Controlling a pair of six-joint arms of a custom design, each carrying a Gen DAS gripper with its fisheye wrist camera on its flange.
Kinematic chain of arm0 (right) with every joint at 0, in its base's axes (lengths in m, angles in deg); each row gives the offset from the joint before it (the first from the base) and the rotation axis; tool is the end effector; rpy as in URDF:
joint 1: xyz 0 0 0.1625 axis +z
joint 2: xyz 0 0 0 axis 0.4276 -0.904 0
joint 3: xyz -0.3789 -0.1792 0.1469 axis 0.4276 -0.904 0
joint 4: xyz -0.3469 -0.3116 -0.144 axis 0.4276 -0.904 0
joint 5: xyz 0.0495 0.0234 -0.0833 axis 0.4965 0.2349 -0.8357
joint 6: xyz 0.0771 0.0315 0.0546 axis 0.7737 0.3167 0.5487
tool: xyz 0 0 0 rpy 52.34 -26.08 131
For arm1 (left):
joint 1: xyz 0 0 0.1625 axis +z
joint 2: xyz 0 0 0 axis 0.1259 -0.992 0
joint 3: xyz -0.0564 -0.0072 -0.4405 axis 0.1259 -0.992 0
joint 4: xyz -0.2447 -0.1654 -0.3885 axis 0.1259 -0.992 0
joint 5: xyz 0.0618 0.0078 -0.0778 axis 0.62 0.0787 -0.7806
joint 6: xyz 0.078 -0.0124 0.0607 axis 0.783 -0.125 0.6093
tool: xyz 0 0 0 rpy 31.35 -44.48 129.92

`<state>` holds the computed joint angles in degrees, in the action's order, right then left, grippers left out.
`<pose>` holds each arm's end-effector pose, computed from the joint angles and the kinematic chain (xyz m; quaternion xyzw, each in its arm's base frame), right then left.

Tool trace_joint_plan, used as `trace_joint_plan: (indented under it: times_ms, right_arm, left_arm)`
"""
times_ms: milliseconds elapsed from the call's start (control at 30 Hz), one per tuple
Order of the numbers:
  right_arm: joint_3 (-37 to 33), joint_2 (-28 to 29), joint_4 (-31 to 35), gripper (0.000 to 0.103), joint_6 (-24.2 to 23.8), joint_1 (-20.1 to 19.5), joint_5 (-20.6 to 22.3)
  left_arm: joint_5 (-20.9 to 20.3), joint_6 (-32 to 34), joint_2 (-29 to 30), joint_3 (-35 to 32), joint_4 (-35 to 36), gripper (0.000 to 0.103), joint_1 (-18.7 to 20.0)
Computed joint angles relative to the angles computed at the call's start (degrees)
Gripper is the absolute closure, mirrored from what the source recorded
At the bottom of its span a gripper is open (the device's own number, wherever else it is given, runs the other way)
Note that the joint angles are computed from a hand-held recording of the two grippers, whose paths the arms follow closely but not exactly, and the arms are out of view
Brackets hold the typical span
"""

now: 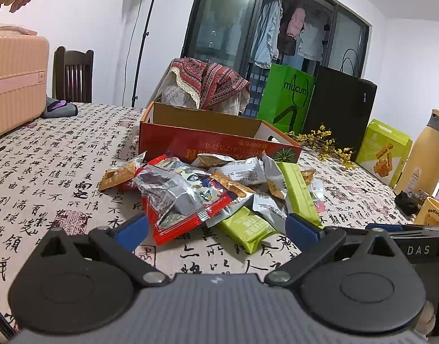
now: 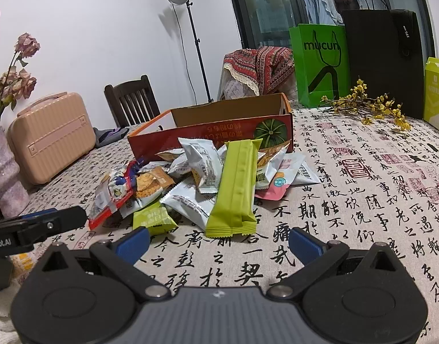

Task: Organize snacks

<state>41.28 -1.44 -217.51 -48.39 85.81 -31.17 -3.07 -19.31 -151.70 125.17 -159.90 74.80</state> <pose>0.3666 -0.7110 -0.0469 0.1848 -0.8495 0.4477 0.2091 0.0512 -0.7184 0.3793 0.2643 0.8325 -0.4540 0.1759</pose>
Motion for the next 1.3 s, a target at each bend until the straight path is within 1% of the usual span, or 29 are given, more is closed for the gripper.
trace_joint_plan:
  times_ms: [200, 367, 467, 533, 567, 633, 700, 733, 800, 867, 933, 1000, 1100, 1300]
  right_arm:
    - [-1.20, 0.38, 0.53, 0.000, -0.42, -0.09, -0.96]
    - [-3.97, 1.41, 2.12, 0.000, -0.89, -0.39, -3.01]
    - [-6.60, 2.51, 3.65, 0.003, -1.13, -0.61, -4.24]
    - [-8.96, 3.54, 5.05, 0.016, -1.63, -0.77, -4.93]
    - [-10.09, 4.05, 5.84, 0.019, -1.85, -0.82, -5.13]
    - [-12.65, 5.17, 7.69, 0.028, -2.10, -1.02, -5.36]
    - [-14.97, 6.20, 9.63, 0.033, -2.40, -1.16, -4.98]
    - [-16.21, 6.81, 10.49, 0.038, -2.56, -1.17, -4.93]
    - [-18.70, 8.12, 12.00, 0.042, -3.39, -1.11, -5.16]
    - [-21.24, 9.45, 13.50, 0.045, -3.70, -1.04, -6.07]
    - [-23.70, 10.83, 14.82, 0.054, -3.31, -0.92, -7.75]
    - [-24.57, 11.33, 15.74, 0.055, -2.74, -0.99, -8.21]
    - [-24.43, 11.21, 15.75, 0.063, -2.24, -1.26, -7.43]
    - [-20.71, 9.43, 11.24, 0.065, -2.06, -1.58, -6.04]
  left_arm:
    - [-0.03, 0.10, 0.43, -0.58, 0.01, 0.000, 0.10]
    - [0.38, -0.14, 1.47, -2.36, 0.55, 0.000, 0.27]
    - [0.75, -0.28, 2.34, -3.71, 0.37, 0.000, 0.34]
    - [0.94, -0.50, 2.83, -4.44, 0.35, 0.000, 0.44]
    - [1.02, -0.58, 3.04, -4.74, 0.39, 0.000, 0.47]
    - [1.33, -0.66, 3.48, -5.38, 0.47, 0.000, 0.52]
    - [1.68, -0.75, 3.82, -5.83, 0.51, 0.000, 0.59]
    - [1.90, -0.89, 4.00, -6.13, 0.66, 0.000, 0.64]
    - [2.44, -1.18, 4.39, -6.75, 0.97, 0.000, 0.73]
    - [2.91, -1.44, 4.74, -7.32, 1.24, 0.000, 0.81]
    - [3.48, -1.62, 4.99, -7.72, 1.32, 0.000, 0.78]
    - [3.78, -2.05, 5.18, -8.24, 1.86, 0.000, 0.78]
    - [4.82, -2.75, 5.65, -9.17, 2.67, 0.000, 0.58]
    - [8.12, -5.81, 7.23, -12.02, 5.96, 0.000, -0.16]
